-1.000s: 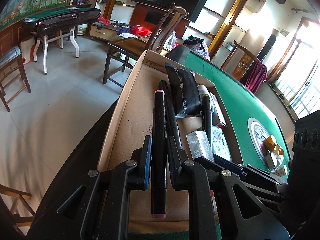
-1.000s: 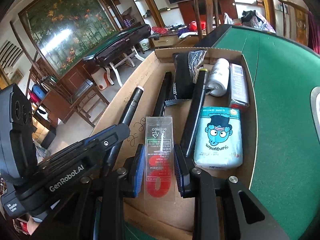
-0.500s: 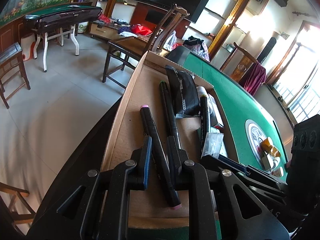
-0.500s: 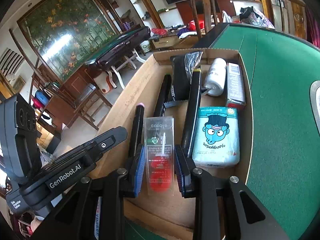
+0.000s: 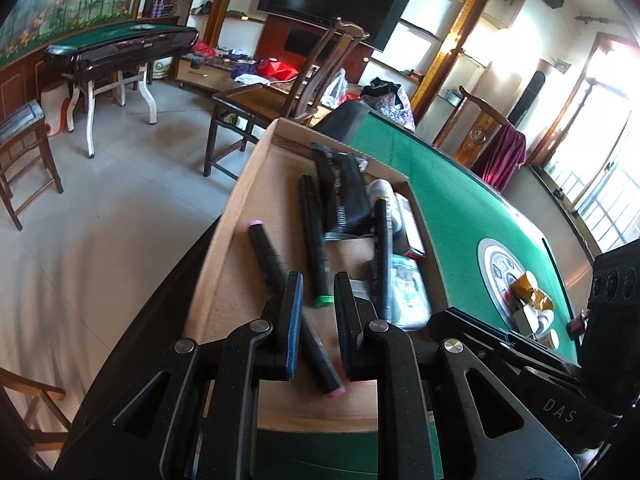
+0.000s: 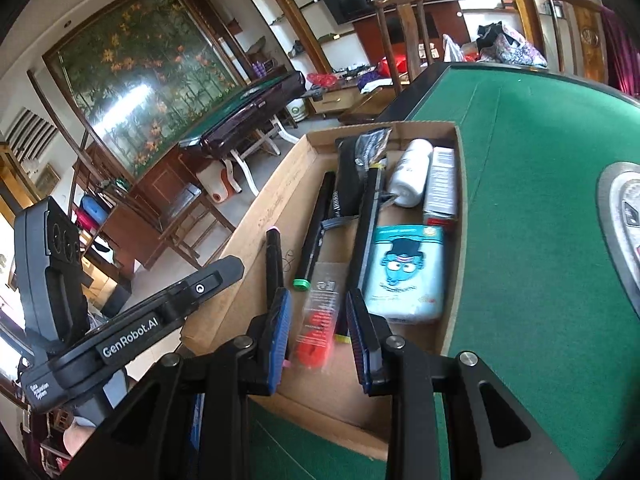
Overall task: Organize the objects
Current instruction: 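Open both tools to release the marker and package into the box, then grasp the white medicine box with the left tool while the right tool grasps the red-banded white tub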
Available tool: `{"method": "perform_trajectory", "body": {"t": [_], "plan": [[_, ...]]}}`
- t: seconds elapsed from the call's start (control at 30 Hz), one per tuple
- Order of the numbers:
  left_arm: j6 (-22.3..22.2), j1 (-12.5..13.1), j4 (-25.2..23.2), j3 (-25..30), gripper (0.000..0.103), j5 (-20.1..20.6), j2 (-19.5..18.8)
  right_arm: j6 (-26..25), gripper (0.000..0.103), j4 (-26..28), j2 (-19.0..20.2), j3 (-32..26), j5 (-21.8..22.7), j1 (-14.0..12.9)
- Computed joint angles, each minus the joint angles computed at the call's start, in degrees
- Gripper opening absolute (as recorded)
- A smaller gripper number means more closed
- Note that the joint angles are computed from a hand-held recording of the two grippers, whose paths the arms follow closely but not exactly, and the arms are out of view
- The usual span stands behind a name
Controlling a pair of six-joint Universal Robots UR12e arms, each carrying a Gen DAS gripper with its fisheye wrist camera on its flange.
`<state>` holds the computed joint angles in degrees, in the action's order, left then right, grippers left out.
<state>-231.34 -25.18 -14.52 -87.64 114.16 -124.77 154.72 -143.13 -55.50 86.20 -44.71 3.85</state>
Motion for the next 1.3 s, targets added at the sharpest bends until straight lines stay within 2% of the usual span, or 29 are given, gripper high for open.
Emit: {"method": "perform_trajectory", "body": {"t": [0.23, 0.4, 0.53, 0.57, 0.7, 0.8, 0.83, 0.9, 0.97, 1.07, 1.17, 1.2, 1.23, 1.3], "plan": [[2.09, -1.13, -3.8, 4.15, 0.015, -0.11, -1.63, -0.07, 0.029, 0.21, -0.78, 1.39, 1.21, -2.08], [4.17, -2.21, -6.56, 7.76, 0.015, -0.09, -3.16, -1.45, 0.029, -0.24, -1.69, 2.82, 3.07, -4.54], [6.24, -3.03, -8.56, 11.13, 0.03, -1.2, -4.88, -0.67, 0.029, -4.08, -2.49, 4.27, 5.16, -7.54], [7.02, -3.27, -9.13, 12.16, 0.03, -1.56, -5.42, -0.17, 0.029, -5.0, -2.54, 4.44, 5.51, -8.18], [10.84, -4.2, -10.93, 16.28, 0.03, -3.61, -7.74, 7.81, 0.034, -13.36, -1.96, 5.42, 4.51, -12.4], [13.31, -4.56, -12.28, 19.42, 0.03, -7.1, -9.69, 14.75, 0.034, -16.36, -0.76, 5.01, 2.03, -14.9], [14.09, -4.65, -12.96, 20.57, 0.03, -8.45, -10.4, 15.76, 0.036, -16.15, -0.48, 4.82, 0.12, -15.23], [15.81, -4.83, -14.24, 22.79, 0.03, -10.85, -11.79, 16.55, 0.04, -12.15, 0.35, 3.76, -3.41, -15.62], [17.08, -5.09, -15.6, 24.77, 0.03, -12.36, -12.97, 17.26, 0.04, -7.09, 1.28, 2.54, -2.24, -16.07], [18.41, -5.47, -16.92, 26.62, 0.03, -13.39, -14.05, 13.82, 0.04, -0.29, 1.85, 1.47, 2.62, -16.11], [18.75, -5.39, -16.94, 26.75, 0.03, -14.75, -14.17, 0.36, 0.039, 13.22, 1.6, 0.34, 13.07, -16.09], [18.64, -5.3, -16.91, 26.72, 0.03, -15.22, -14.16, -2.42, 0.039, 14.88, 1.27, 0.51, 15.18, -16.09], [18.55, -5.22, -16.73, 26.57, 0.03, -15.66, -14.09, -3.13, 0.039, 14.15, 1.0, 0.79, 15.53, -16.1], [18.27, -5.03, -16.43, 26.46, 0.03, -16.82, -14.08, 0.55, 0.039, 6.96, 0.76, 2.08, 14.63, -16.24]]}}
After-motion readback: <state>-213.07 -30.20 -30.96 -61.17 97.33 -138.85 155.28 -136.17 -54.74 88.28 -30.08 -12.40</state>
